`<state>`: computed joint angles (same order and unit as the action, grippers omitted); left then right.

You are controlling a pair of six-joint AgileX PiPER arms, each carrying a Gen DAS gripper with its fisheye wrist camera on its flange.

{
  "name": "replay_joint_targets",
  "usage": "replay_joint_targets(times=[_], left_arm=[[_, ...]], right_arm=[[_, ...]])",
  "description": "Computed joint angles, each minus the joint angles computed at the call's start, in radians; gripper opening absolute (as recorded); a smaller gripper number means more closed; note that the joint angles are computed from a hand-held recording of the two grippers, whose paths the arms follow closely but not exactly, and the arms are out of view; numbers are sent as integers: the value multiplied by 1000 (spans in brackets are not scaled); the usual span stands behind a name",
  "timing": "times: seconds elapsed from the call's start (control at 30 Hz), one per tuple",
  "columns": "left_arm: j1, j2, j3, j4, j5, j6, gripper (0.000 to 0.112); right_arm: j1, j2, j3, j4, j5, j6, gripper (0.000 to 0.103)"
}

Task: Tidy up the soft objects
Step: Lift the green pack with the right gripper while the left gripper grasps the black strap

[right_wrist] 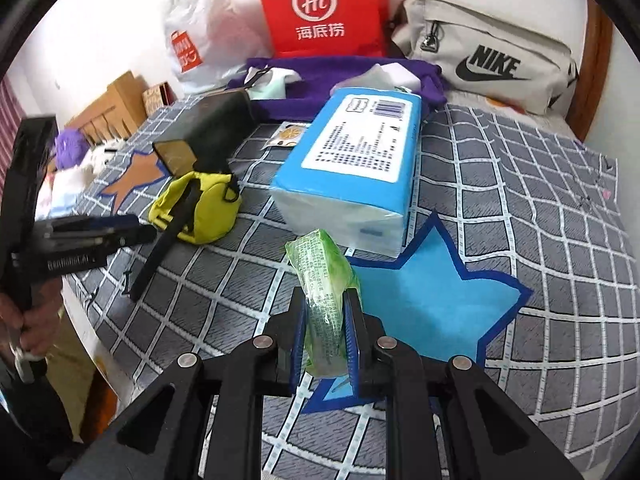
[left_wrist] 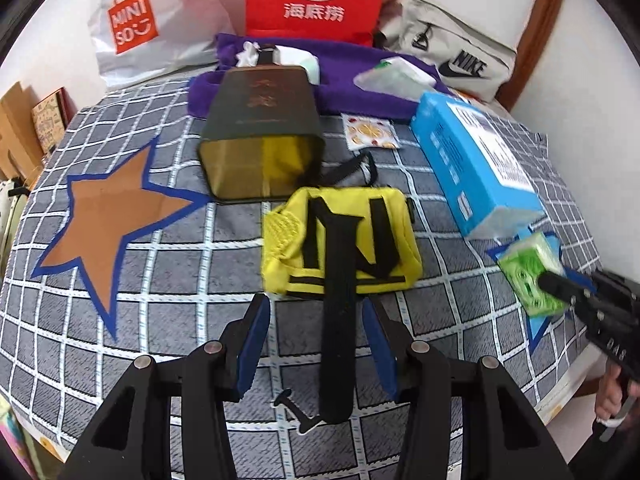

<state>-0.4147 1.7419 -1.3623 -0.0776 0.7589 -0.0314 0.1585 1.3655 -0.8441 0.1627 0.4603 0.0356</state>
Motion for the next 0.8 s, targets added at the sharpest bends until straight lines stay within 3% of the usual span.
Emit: replay_joint_targets(times=[0.17, 0.3, 0.43, 0.5, 0.6, 0.7, 0.8], left_arm=[[-5, 27, 9, -47, -2, 69, 45], [-38, 37, 11, 10, -30, 34, 45], [-60, 40, 22, 64, -62, 4, 43], [-62, 32, 39, 108, -85, -19, 19], [-16, 21, 43, -38, -72, 116, 19], [-33, 24, 49, 2, -84, 84, 20], [-41, 30, 41, -19, -81, 89, 33]], right_arm=[[-22, -1, 39, 79, -55, -79, 27], [-40, 33, 42, 140, -58, -141, 36], [-50, 54, 54, 229, -83, -226, 36], [-54, 49, 64, 276, -91, -278, 30], [-32, 34, 74, 203, -109, -220, 25], [-22, 38, 74, 179, -113, -191, 25], [-26, 38, 75, 193, -113, -208, 25]])
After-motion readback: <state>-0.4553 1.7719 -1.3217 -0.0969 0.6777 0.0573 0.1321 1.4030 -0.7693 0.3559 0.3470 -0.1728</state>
